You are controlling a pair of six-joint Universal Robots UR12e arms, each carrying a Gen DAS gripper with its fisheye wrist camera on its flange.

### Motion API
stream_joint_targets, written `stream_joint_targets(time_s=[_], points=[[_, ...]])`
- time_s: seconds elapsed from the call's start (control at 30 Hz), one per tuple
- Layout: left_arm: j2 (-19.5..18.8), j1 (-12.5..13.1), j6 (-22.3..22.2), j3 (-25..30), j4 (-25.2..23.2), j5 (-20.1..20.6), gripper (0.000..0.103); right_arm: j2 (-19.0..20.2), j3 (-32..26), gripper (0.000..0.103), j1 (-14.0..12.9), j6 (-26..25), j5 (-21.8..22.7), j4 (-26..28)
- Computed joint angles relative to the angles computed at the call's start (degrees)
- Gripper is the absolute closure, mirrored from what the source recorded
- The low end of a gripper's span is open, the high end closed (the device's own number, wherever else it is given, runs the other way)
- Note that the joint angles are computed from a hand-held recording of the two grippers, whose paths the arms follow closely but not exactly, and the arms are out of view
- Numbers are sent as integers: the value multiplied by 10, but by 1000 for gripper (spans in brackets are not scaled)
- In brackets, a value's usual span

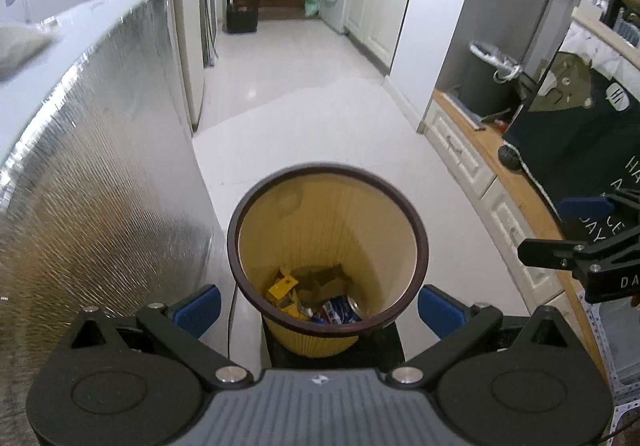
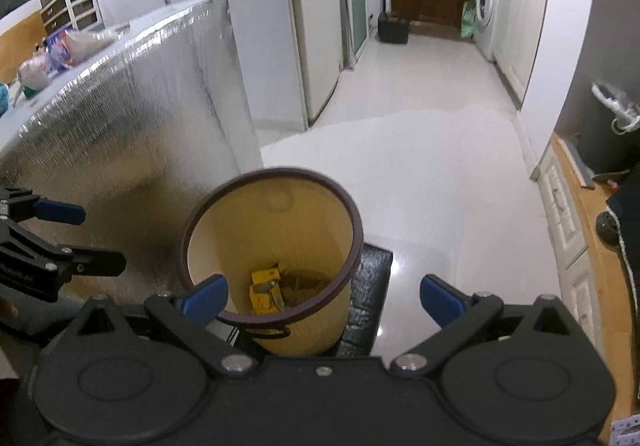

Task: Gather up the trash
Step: 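Withdraw both open grippers from the bin back toward the table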

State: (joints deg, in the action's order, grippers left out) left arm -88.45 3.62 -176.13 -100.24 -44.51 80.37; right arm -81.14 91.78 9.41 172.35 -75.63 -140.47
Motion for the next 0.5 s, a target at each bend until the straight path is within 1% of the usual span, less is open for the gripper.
stream_joint_targets(time_s=[0.3,0.4,0.5], points=[[28,5,11,-14,60,-15,0,-27,30,0,-2,29,8,-84],[36,11,9,-18,78,-28,0,-29,35,0,3,47,-1,-128],[45,19,6,-23,102,-36,0,-29,33,0,8,54,2,-155]])
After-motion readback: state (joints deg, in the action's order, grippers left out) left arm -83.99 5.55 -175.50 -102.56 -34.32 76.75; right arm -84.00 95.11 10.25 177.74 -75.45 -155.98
